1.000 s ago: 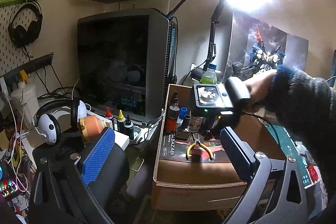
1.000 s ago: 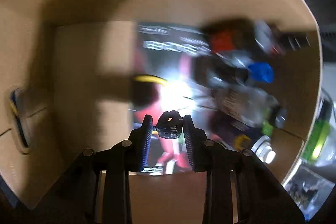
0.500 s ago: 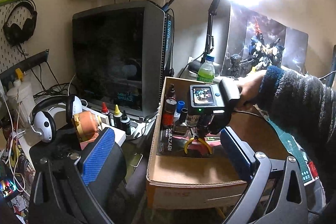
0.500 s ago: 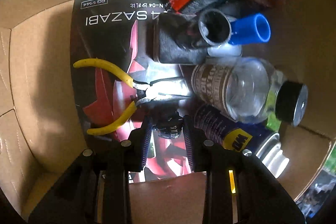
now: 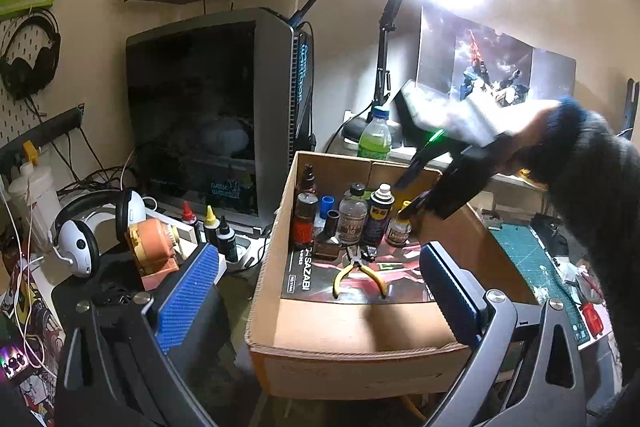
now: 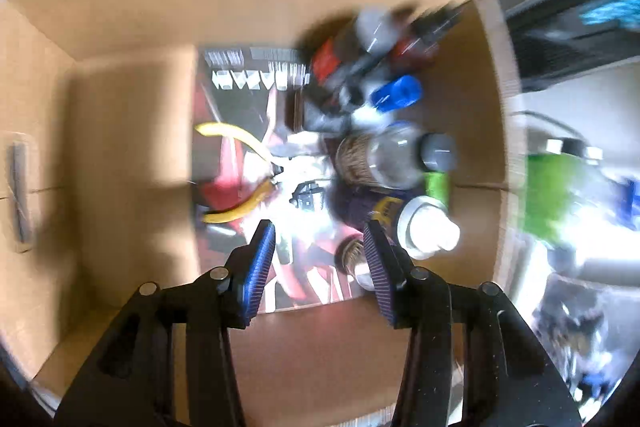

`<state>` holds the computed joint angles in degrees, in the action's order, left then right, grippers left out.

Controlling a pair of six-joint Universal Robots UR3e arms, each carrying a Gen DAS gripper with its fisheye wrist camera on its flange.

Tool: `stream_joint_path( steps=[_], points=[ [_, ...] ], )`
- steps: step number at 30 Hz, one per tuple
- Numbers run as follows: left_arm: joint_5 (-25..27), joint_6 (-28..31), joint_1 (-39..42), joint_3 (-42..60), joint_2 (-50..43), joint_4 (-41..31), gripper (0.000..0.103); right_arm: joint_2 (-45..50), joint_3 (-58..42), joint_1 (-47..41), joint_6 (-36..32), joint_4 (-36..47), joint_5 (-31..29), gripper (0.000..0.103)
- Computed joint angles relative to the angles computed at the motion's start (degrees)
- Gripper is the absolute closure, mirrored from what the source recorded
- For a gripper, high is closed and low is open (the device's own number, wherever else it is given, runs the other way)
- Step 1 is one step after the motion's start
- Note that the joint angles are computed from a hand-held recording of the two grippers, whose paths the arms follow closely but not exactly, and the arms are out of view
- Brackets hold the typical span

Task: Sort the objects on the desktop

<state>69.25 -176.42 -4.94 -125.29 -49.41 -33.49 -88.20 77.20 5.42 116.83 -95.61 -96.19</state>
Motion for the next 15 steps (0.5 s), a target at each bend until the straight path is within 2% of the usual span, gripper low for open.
stream_joint_path(
  steps=[3, 4, 6, 7, 9, 12, 14, 15],
  points=[
    [7.3, -3.8, -7.0, 1.6, -4.7, 5.3, 0.002, -3.1, -10.2, 5.1, 7.0, 7.0, 3.5, 0.051],
    [10.1, -5.2, -9.6, 2.4, -6.6, 7.0, 0.002, -1.4, -14.6, 9.6, 12.2, 6.9, 4.8, 0.048],
    [17.6, -8.2, -16.0, 4.8, -11.4, 10.3, 0.002, -0.4, -16.3, 17.5, 22.2, -0.2, 5.0, 0.046],
    [19.9, -9.1, -17.9, 5.4, -12.9, 11.4, 0.002, -3.3, -13.6, 18.1, 24.9, -2.1, 5.8, 0.046],
    [25.5, -10.9, -22.8, 7.5, -16.4, 13.3, 0.002, -10.9, -2.5, 20.0, 31.1, -11.2, 6.3, 0.045],
    [31.5, -12.9, -28.6, 10.6, -21.2, 15.2, 0.002, -21.5, 15.5, 24.5, 41.1, -24.9, 1.7, 0.039],
    [34.2, -14.3, -31.9, 12.7, -24.2, 16.0, 0.002, -28.0, 23.7, 27.4, 47.6, -29.2, -1.5, 0.029],
    [34.8, -14.7, -32.9, 13.5, -25.3, 16.4, 0.002, -31.0, 27.3, 28.7, 50.7, -30.8, -2.6, 0.028]
  ],
)
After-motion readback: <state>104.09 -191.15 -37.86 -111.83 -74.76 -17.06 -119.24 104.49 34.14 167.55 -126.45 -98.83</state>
